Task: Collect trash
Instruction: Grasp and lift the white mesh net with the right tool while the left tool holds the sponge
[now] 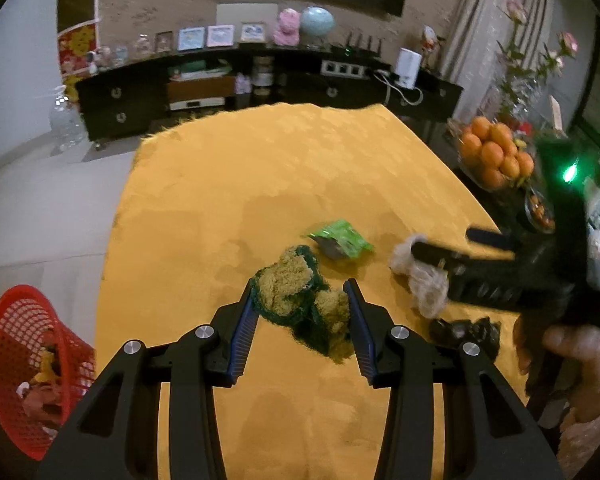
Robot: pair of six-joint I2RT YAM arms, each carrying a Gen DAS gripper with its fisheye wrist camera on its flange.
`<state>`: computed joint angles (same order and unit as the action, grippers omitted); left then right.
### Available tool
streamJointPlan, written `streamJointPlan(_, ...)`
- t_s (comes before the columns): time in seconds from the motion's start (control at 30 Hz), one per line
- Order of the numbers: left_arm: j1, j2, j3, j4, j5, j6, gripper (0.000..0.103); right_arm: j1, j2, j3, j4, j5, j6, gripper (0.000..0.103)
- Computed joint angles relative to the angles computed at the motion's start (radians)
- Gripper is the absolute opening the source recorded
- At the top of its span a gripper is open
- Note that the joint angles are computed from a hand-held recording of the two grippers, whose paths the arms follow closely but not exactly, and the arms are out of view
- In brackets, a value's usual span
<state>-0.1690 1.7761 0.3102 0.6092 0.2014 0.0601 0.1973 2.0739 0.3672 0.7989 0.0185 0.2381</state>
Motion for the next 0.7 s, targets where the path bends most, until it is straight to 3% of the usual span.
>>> streamJointPlan(0.13, 0.052, -0.039, -0.001, -0.027, 0.021, 0.014, 0.041, 0.02, 0.076, 0.054, -0.025, 0.007, 0.008, 0.087)
streamJointPlan(0.3, 0.081, -0.071, 0.0, -0.049, 0.024, 0.019, 0.041, 0.027, 0.109, 0.103, -0.103, 0.002, -0.004, 0.058)
streamJointPlan(0.4, 0.099, -0.081, -0.001, -0.053, 0.031, 0.026, 0.041, 0.027, 0.119, 0.104, -0.102, 0.007, -0.002, 0.05)
streamJointPlan(0.7, 0.109, -0.115, -0.017, -0.053, 0.026, 0.031, 0.041, 0.022, 0.077, 0.074, -0.077, -0.022, -0.011, 0.034)
